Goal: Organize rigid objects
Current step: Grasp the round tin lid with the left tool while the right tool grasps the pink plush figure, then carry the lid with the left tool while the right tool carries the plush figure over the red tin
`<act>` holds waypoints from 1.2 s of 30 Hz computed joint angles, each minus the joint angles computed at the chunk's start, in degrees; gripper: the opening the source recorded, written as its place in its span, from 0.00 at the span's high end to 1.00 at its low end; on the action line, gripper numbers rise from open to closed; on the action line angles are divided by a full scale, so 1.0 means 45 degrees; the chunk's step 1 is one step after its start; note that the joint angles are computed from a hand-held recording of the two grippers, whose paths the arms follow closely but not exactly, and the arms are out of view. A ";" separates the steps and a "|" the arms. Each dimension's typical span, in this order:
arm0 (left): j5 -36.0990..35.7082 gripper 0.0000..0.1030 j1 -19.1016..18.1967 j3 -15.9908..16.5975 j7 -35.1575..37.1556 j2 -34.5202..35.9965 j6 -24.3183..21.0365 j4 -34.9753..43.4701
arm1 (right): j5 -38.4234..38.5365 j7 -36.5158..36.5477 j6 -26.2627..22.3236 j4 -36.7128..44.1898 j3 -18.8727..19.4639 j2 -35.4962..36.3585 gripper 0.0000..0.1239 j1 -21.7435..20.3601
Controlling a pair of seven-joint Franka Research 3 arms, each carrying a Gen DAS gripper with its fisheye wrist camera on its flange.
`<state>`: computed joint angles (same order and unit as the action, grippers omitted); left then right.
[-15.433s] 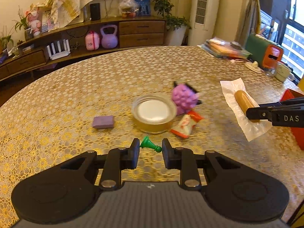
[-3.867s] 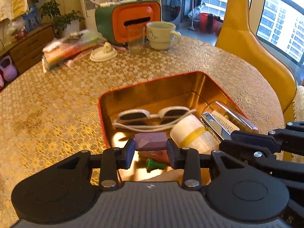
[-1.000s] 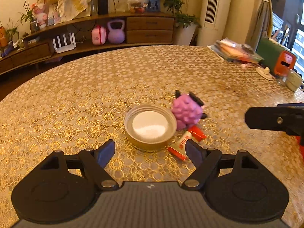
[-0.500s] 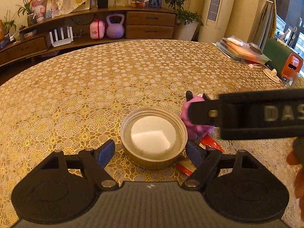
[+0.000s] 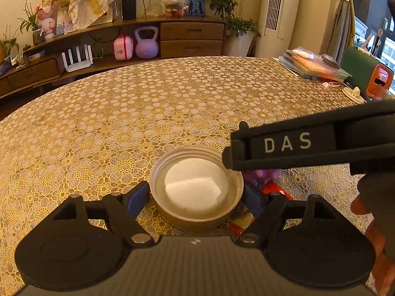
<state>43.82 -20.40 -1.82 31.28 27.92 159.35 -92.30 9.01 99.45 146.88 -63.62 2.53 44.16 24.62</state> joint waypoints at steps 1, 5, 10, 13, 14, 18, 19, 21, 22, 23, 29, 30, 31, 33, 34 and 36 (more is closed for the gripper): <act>0.0009 0.25 0.0022 -0.0010 0.0048 -0.0003 0.0071 -0.0019 | 0.0167 -0.0088 0.0017 -0.0021 0.0146 -0.0003 0.52 -0.0106; -0.0051 0.25 0.0077 -0.0061 0.0239 -0.0078 0.0137 -0.0135 | 0.0238 -0.0098 0.0163 -0.0302 0.0117 -0.0174 0.53 -0.0090; -0.0032 0.25 0.0051 -0.0096 0.0347 -0.0291 0.0213 -0.0347 | 0.0532 -0.0201 0.0733 -0.1358 0.0239 -0.0820 0.54 -0.0254; 0.0211 0.25 -0.0087 -0.0048 0.0235 -0.0500 0.0257 -0.0481 | 0.0718 -0.0167 0.1066 -0.2023 0.0247 -0.1310 0.54 -0.0334; 0.0267 0.25 -0.0127 -0.0058 0.0213 -0.0565 0.0182 -0.0492 | 0.0805 -0.0089 0.1220 -0.2289 0.0241 -0.1505 0.54 -0.0371; 0.0377 0.25 -0.0151 -0.0201 0.0201 -0.0883 0.0085 -0.0661 | 0.0969 -0.0187 0.1715 -0.3277 0.0235 -0.2302 0.54 -0.0574; 0.0395 0.25 -0.0150 -0.0257 0.0233 -0.0966 0.0052 -0.0698 | 0.0971 -0.0206 0.1829 -0.3586 0.0211 -0.2545 0.54 -0.0604; 0.0469 0.25 -0.0182 -0.0347 0.0252 -0.1146 -0.0022 -0.0772 | 0.1175 -0.0354 0.2159 -0.4339 0.0309 -0.3107 0.56 -0.0792; 0.0522 0.25 -0.0212 -0.0386 0.0236 -0.1234 -0.0077 -0.0796 | 0.1231 -0.0421 0.2305 -0.4718 0.0317 -0.3396 0.57 -0.0853; 0.0536 0.25 -0.0225 -0.0451 0.0254 -0.1320 -0.0132 -0.0820 | 0.1237 -0.0459 0.2389 -0.5027 0.0287 -0.3656 0.57 -0.0891; 0.0480 0.25 -0.0317 -0.0891 0.0519 -0.1767 -0.0422 -0.0932 | 0.1565 -0.0857 0.3037 -0.7302 0.0337 -0.5398 0.57 -0.1243; 0.0408 0.25 -0.0325 -0.0981 0.0629 -0.1814 -0.0491 -0.0917 | 0.1620 -0.0897 0.3171 -0.7677 0.0327 -0.5686 0.57 -0.1294; 0.0337 0.25 -0.0358 -0.1066 0.0707 -0.1855 -0.0572 -0.0897 | 0.1696 -0.0957 0.3337 -0.8133 0.0331 -0.6046 0.57 -0.1353; 0.0133 0.25 -0.0402 -0.1243 0.0906 -0.1906 -0.0669 -0.0836 | 0.1933 -0.1187 0.3580 -0.8815 0.0380 -0.6609 0.57 -0.1534; 0.0009 0.25 -0.0433 -0.1337 0.1049 -0.1920 -0.0734 -0.0788 | 0.1976 -0.1203 0.3723 -0.9161 0.0347 -0.6895 0.57 -0.1575; -0.0205 0.25 -0.0527 -0.1510 0.1349 -0.1928 -0.0805 -0.0686 | 0.2127 -0.1352 0.3904 -0.9802 0.0329 -0.7452 0.57 -0.1713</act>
